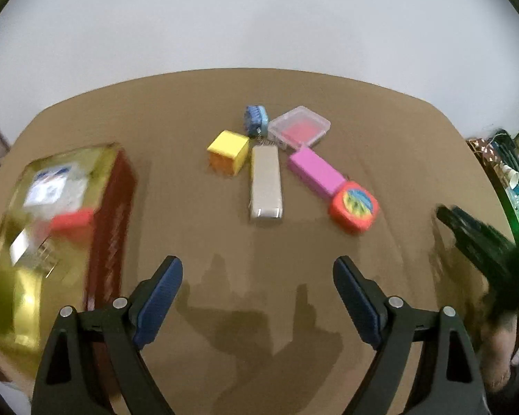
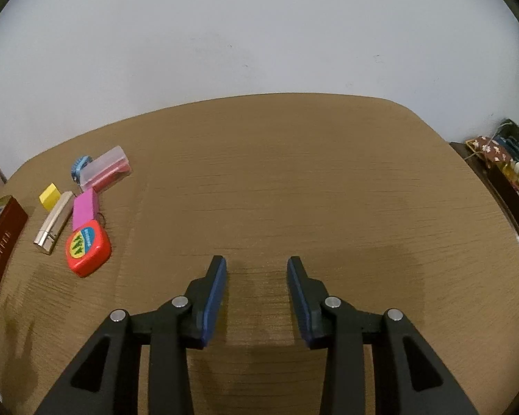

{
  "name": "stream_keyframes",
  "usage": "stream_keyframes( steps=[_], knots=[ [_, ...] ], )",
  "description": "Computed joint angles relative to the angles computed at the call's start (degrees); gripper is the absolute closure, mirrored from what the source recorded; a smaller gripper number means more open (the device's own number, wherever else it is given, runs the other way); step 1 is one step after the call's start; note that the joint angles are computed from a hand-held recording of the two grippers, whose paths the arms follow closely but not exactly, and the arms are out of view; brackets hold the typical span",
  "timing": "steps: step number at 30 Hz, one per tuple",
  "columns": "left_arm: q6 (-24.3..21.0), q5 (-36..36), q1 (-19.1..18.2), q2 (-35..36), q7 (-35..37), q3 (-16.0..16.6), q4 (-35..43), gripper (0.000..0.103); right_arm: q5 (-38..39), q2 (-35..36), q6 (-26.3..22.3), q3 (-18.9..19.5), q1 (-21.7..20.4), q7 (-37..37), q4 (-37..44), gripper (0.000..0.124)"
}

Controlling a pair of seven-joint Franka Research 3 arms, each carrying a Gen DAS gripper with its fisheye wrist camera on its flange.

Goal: Organize rigid objects
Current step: 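Grasp the silver ribbed bar with the left gripper, then carry the silver bar into the tin and open the left gripper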

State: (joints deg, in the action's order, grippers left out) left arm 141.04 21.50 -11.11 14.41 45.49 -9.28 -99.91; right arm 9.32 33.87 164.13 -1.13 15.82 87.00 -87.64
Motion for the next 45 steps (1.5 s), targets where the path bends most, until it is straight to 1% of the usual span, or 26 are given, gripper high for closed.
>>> stream_keyframes(
  steps=[2, 4, 7, 8, 10, 13, 17, 18, 20, 21, 22, 24, 26, 28, 29, 31, 33, 34, 36, 38, 39, 41, 42, 43, 44, 45],
  knots=[
    [-1.34, -1.55, 0.55, 3.38, 1.43, 0.03, 3.99, 0.017, 1.52, -0.98, 1.83, 1.56, -1.31, -1.36, -1.83, 0.087],
    [-3.03, -1.38, 0.43, 6.52, 2.1, 0.57, 8.01, 0.017, 3.27, -1.62, 3.06, 2.91, -2.57, -2.64, -2.85, 0.087],
    [-5.03, -1.66, 0.43, 10.26, 3.33, 1.09, 12.91, 0.021, 5.1, -1.94, 3.76, 3.9, -3.39, -4.07, -3.27, 0.086],
    [-5.62, -1.93, 0.48, 11.22, 3.93, 1.12, 14.2, 0.023, 5.68, -2.03, 3.98, 4.23, -3.64, -4.58, -3.4, 0.085],
    [-7.73, -2.99, 0.66, 13.61, 5.69, 1.0, 17.52, 0.039, 6.86, -2.31, 4.48, 4.89, -4.19, -5.59, -3.84, 0.085],
    [-9.71, -5.39, 1.14, 16.07, 8.13, 0.51, 20.85, 0.041, 8.33, -2.5, 4.7, 5.65, -4.79, -6.96, -4.11, 0.085],
    [-10.55, -5.26, 0.54, 18.06, 8.77, 1.35, 23.43, 0.042, 10.12, -3.0, 5.36, 6.19, -5.25, -8.23, -4.84, 0.085],
    [-10.41, -4.7, 0.28, 17.95, 8.7, 1.69, 23.25, 0.044, 10.42, -3.03, 5.42, 6.16, -5.25, -8.37, -4.87, 0.085],
    [-11.26, -3.47, -0.51, 19.21, 8.54, 2.32, 25.22, 0.054, 11.03, -3.16, 5.54, 6.27, -5.4, -8.71, -5.0, 0.085],
    [-10.26, -3.36, -0.43, 18.98, 8.61, 2.26, 24.68, 0.068, 11.28, -3.2, 5.54, 6.28, -5.44, -8.83, -5.02, 0.085],
    [-9.58, -3.33, -0.37, 18.86, 8.81, 2.17, 24.38, 0.077, 11.48, -3.23, 5.54, 6.19, -5.41, -8.82, -5.03, 0.085],
    [-10.25, -2.25, -1.13, 19.42, 8.44, 2.68, 25.44, 0.077, 11.59, -3.17, 5.51, 5.76, -5.15, -8.53, -4.92, 0.085],
    [-10.16, -1.46, -1.78, 18.63, 7.34, 2.86, 24.36, 0.078, 11.82, -3.18, 5.71, 5.52, -5.05, -8.11, -4.98, 0.085],
    [-7.38, -3.59, -0.9, 15.96, 6.89, 1.37, 20.29, 0.078, 11.89, -3.24, 5.74, 5.29, -4.95, -7.65, -5.07, 0.085],
    [-5.31, -4.12, -0.65, 13.79, 6.46, 0.93, 17.05, 0.078, 11.8, -3.24, 5.7, 5.16, -4.86, -7.49, -5.06, 0.085],
    [-2.56, -4.0, -0.88, 8.77, 5.26, 0.46, 10.58, 0.078, 11.37, -3.12, 5.25, 4.64, -4.49, -6.94, -4.78, 0.085],
    [0.65, -6.32, 0.25, 2.24, 4.8, -0.68, 2.62, 0.078, 10.97, -3.02, 4.95, 4.28, -4.23, -6.43, -4.6, 0.085],
    [1.3, -7.08, 0.65, -0.64, 4.44, -0.84, -0.54, 0.077, 10.62, -2.95, 4.71, 3.86, -3.91, -5.91, -4.45, 0.085],
    [1.9, -7.98, 1.74, -9.01, 2.97, -0.47, -9.22, 0.077, 9.83, -2.67, 4.18, 3.12, -3.37, -4.91, -3.96, 0.085],
    [0.84, -8.34, 2.84, -14.82, 2.14, 0.01, -14.29, 0.077, 8.78, -2.21, 3.53, 2.29, -2.68, -3.73, -3.22, 0.085],
    [-1.83, -7.89, 3.91, -18.14, 2.05, 0.79, -16.36, 0.077, 8.22, -1.91, 3.2, 1.91, -2.34, -3.12, -2.78, 0.085],
    [-5.77, -6.61, 5.79, -22.66, 1.7, 1.76, -19.89, 0.077, 7.29, -1.42, 2.6, 1.48, -1.96, -2.18, -2.06, 0.085],
    [-8.43, -6.45, 6.86, -23.81, 1.55, 2.31, -20.44, 0.077, 6.82, -1.14, 2.34, 1.26, -1.75, -1.7, -1.66, 0.085],
    [-9.88, -6.52, 7.8, -25.06, 1.23, 2.77, -21.47, 0.077, 6.21, -0.93, 2.05, 0.82, -1.36, -1.03, -1.35, 0.085],
    [-10.38, -6.94, 8.5, -26.56, 0.55, 3.08, -23.36, 0.077, 5.69, -0.74, 1.81, 0.54, -1.11, -0.47, -1.08, 0.085],
    [-10.68, -8.42, 9.38, -26.95, 1.53, 4.24, -23.92, 0.077, 5.2, -0.66, 1.63, 0.26, -0.88, 0.09, -1.0, 0.085]
  ],
)
